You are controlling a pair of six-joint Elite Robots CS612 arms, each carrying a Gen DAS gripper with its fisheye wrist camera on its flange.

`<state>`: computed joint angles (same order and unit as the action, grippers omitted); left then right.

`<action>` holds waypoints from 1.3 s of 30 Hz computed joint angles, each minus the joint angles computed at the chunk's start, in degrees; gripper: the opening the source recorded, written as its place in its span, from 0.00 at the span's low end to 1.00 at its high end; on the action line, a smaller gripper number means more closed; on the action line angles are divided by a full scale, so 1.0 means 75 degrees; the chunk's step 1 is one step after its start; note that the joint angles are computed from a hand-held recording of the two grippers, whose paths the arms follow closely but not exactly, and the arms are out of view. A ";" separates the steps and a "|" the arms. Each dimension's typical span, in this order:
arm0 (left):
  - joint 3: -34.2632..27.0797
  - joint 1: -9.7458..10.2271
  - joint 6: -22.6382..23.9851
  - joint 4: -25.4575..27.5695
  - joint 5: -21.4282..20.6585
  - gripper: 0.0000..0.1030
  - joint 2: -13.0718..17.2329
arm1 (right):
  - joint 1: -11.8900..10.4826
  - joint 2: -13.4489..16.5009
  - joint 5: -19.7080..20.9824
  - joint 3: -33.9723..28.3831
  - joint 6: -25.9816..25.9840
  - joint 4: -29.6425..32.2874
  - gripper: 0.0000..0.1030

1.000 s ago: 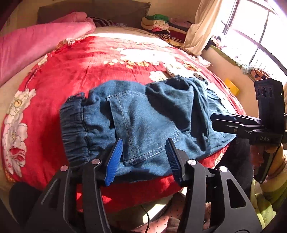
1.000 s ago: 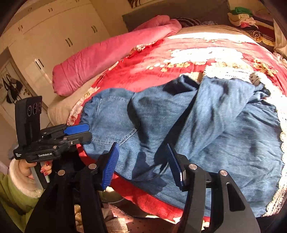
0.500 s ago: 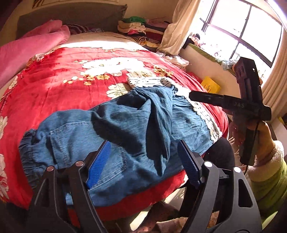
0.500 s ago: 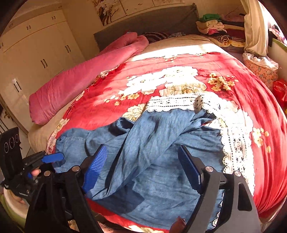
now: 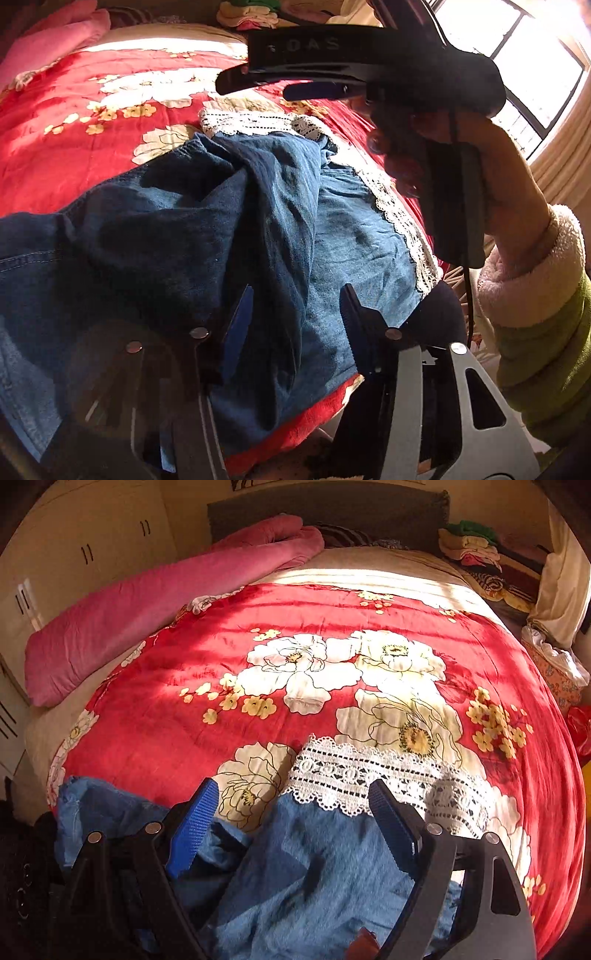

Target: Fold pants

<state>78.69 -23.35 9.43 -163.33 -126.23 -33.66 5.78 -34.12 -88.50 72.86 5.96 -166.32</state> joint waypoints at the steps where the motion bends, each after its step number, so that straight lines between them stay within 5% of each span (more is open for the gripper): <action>1: -0.0046 -0.0002 -0.0007 0.0083 -0.0021 0.29 0.0031 | 0.0034 0.0110 -0.0160 -0.0226 -0.0119 0.0301 0.80; 4: -0.0162 -0.0030 0.0040 0.0324 0.0004 0.15 0.0116 | 0.0109 0.0412 -0.0543 -0.0840 -0.0279 0.1108 0.80; 10: -0.0223 -0.0079 0.0174 0.0489 0.0048 0.04 0.0190 | 0.0194 0.0851 -0.1137 -0.1694 -0.0344 0.2270 0.78; 15: -0.0255 -0.0067 0.0280 0.0528 -0.0039 0.03 0.0198 | 0.0085 0.1083 -0.0979 -0.1946 -0.0118 0.2537 0.46; 16: -0.0254 -0.0063 0.0294 0.0516 -0.0052 0.03 0.0196 | 0.0052 0.1046 -0.0897 -0.1851 0.0010 0.2392 0.40; 18: -0.0255 -0.0057 0.0283 0.0503 -0.0072 0.02 0.0194 | -0.0041 0.0866 -0.0562 -0.1505 0.0180 0.1907 0.08; 25: -0.0255 -0.0011 0.0273 0.0370 -0.0153 0.01 0.0132 | -0.0469 -0.0280 0.0449 0.0615 0.1547 -0.0667 0.08; 33: -0.0035 0.0029 0.0237 -0.0248 -0.0053 0.01 -0.0092 | -0.0765 -0.1440 0.0370 0.2930 0.2463 -0.3116 0.08; 39: 0.0150 -0.0032 0.0528 -0.0452 0.0045 0.00 -0.0188 | -0.0838 -0.1825 0.0270 0.4170 0.2971 -0.4115 0.08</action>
<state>79.81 -23.59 13.39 -166.72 -125.89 -35.07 -0.50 -47.81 -86.47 104.13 28.24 -197.18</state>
